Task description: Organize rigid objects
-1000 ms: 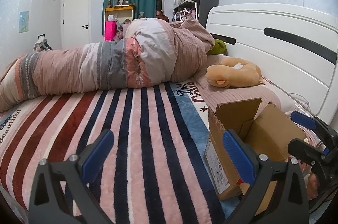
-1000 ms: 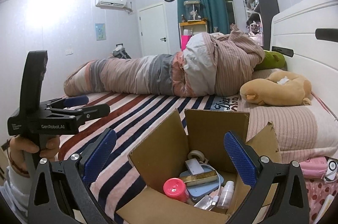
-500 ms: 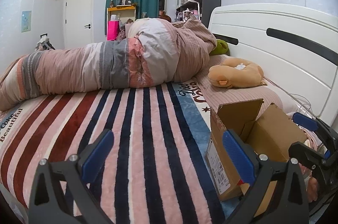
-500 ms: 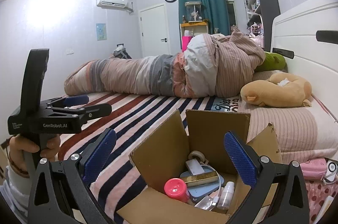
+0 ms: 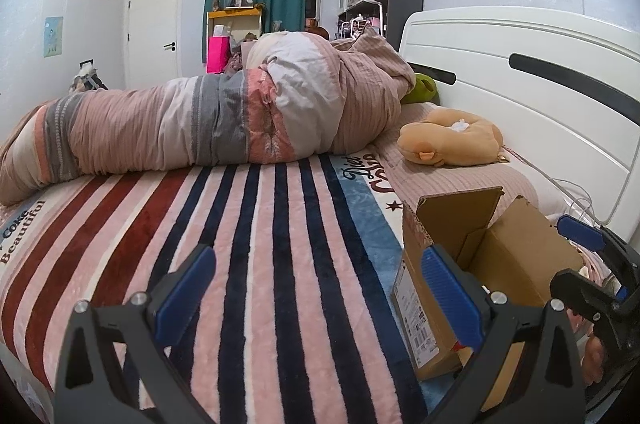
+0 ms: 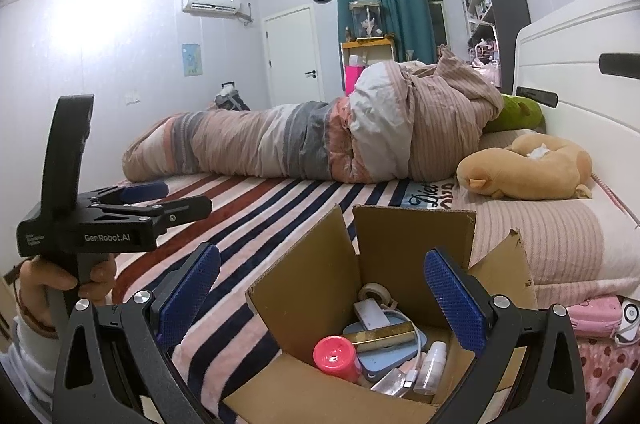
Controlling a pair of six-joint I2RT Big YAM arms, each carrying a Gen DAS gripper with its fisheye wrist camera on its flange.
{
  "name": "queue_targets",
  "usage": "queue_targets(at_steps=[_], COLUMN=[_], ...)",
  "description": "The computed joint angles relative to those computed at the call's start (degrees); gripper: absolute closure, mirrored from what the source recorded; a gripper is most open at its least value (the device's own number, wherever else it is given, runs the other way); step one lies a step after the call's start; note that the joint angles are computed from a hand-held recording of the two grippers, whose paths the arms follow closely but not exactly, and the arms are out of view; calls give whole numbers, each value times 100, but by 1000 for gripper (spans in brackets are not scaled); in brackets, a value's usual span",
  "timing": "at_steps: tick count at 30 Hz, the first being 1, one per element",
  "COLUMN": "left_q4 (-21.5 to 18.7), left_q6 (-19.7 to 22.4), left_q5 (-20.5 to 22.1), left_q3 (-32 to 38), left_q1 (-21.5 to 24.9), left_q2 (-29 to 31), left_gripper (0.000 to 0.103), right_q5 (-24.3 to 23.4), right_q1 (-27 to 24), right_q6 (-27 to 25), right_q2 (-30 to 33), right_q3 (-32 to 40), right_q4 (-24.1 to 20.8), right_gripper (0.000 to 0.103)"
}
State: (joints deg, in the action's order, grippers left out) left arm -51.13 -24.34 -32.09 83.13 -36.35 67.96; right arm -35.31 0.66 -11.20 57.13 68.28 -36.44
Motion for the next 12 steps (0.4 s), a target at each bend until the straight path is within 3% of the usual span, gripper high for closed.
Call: queue_targets(at_steps=[12], left_q4=[-10], left_q6=[-25], left_q5=[-50], left_q3=[1], left_q1=[-16], left_q2=[3], left_gripper=[1], right_q5=[222], right_q1=[173], right_q6=[170], right_q2=[-105], right_q3=[-97], right_q4=[81], right_gripper=[0])
